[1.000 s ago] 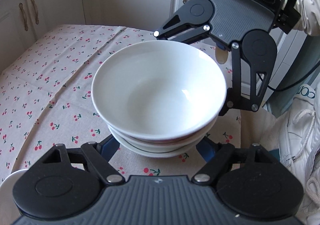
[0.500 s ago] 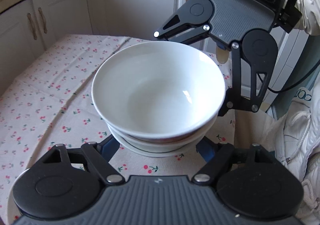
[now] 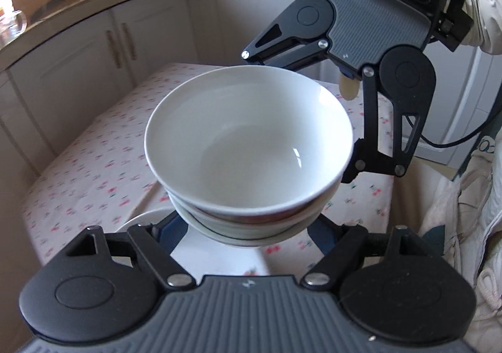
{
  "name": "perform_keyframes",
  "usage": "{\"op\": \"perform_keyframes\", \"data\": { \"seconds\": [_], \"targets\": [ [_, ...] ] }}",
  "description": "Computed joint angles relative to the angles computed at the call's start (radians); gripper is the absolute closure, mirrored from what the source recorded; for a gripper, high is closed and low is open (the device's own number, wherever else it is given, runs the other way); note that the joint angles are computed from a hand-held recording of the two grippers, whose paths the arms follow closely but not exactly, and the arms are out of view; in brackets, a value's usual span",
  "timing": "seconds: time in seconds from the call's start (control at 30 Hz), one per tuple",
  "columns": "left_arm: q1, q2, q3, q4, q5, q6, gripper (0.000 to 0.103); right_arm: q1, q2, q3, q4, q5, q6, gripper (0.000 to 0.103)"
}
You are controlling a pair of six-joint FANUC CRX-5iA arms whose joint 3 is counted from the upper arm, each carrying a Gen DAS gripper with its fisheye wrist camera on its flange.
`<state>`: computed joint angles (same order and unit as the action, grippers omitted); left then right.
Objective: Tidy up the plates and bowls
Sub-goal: 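Lift the bowl stack with both grippers and carry it over the plate stack, then lower the bowl stack onto the plates and open both grippers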
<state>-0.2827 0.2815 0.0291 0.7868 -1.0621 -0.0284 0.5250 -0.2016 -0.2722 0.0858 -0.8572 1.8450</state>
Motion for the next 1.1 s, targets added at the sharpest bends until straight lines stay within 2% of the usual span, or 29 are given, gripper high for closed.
{"op": "perform_keyframes", "data": {
  "seconds": [0.2, 0.37, 0.57, 0.73, 1.1],
  "targets": [
    [0.046, -0.017, -0.026, 0.004, 0.019, -0.003, 0.021, 0.010, 0.090, 0.071, -0.013, 0.017, 0.049, 0.022],
    [0.076, 0.013, -0.008, -0.001, 0.018, 0.010, 0.021, -0.004, 0.175, 0.140, -0.058, 0.016, 0.106, 0.022],
    [0.094, 0.043, 0.003, 0.002, 0.026, 0.046, 0.021, -0.025, 0.253, 0.205, -0.101, -0.001, 0.110, 0.025],
    [0.100, 0.052, -0.006, 0.003, 0.037, 0.028, 0.021, -0.011, 0.262, 0.197, -0.087, -0.002, 0.082, 0.025],
    [0.109, 0.079, 0.008, 0.018, 0.009, 0.050, 0.021, -0.001, 0.283, 0.209, -0.075, -0.010, 0.065, 0.025]
  ]
}}
